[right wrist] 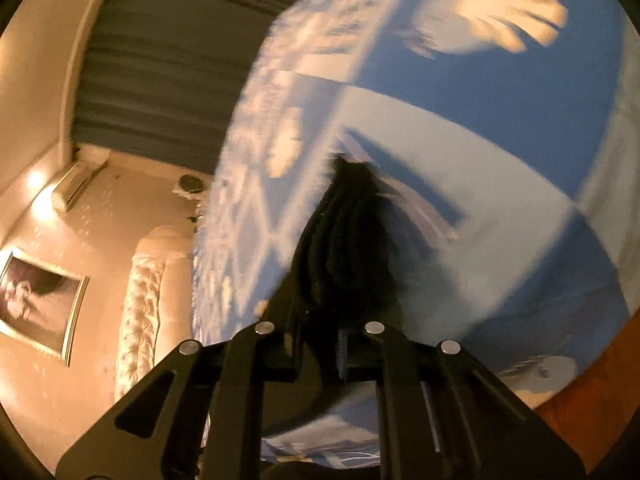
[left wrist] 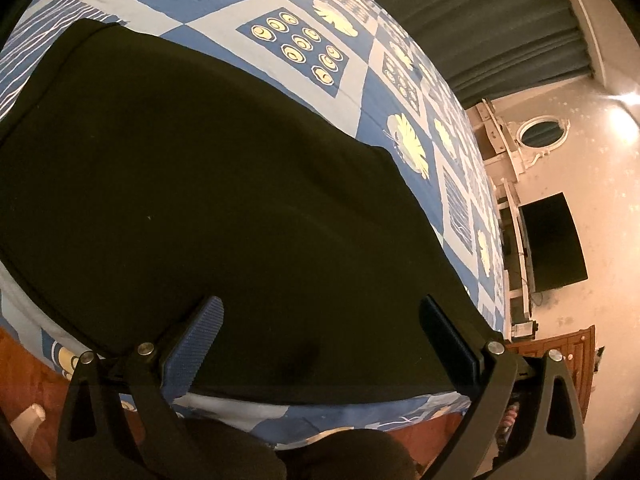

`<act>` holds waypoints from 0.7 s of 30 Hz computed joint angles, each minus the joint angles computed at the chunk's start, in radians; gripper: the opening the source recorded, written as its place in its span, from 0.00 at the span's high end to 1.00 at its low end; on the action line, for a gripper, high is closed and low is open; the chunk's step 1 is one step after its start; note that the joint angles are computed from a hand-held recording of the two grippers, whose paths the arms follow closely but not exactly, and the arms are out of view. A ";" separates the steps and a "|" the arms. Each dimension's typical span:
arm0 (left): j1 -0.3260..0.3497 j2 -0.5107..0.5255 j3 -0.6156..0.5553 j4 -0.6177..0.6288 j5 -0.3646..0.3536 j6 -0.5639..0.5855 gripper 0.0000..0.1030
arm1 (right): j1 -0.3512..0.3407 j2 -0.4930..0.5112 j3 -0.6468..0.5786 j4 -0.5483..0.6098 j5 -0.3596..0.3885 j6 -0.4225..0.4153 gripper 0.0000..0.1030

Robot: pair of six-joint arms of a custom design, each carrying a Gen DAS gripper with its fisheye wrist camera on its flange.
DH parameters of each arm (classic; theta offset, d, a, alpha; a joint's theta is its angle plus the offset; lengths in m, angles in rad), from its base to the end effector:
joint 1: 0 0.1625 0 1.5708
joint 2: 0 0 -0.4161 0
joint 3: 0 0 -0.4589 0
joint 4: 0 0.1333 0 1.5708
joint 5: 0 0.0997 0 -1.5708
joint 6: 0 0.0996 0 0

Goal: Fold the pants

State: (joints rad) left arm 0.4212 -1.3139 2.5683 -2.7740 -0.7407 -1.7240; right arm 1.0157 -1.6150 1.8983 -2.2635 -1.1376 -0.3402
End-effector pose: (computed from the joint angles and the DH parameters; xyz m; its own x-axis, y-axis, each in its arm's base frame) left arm -0.2300 -0.3296 0.0566 -0.8639 -0.4999 0.0619 -0.3777 0.5616 -0.7362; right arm -0.1409 -0.5594 0.4067 -0.9715 0.0569 -0.2302 0.1690 0.8472 -0.5037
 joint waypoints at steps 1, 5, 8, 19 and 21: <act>0.000 -0.001 0.002 -0.004 0.002 -0.005 0.06 | 0.031 -0.009 0.009 0.000 0.001 -0.014 0.89; 0.003 -0.004 0.001 -0.002 0.001 -0.005 0.06 | 0.141 -0.023 0.031 0.005 -0.021 -0.054 0.89; 0.001 -0.003 -0.002 0.008 0.009 -0.010 0.06 | 0.251 -0.013 0.061 -0.023 -0.079 -0.091 0.89; 0.011 0.020 -0.012 -0.042 -0.005 0.033 0.06 | 0.508 0.091 0.266 -0.204 -0.370 -0.190 0.89; 0.011 0.020 -0.009 -0.051 -0.004 0.028 0.06 | 0.534 0.118 0.301 -0.239 -0.422 -0.215 0.89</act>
State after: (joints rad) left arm 0.4321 -1.2935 2.5591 -2.8249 -0.7444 -1.6963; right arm 1.5498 -1.4969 2.1990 -2.5024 -1.5599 -0.5557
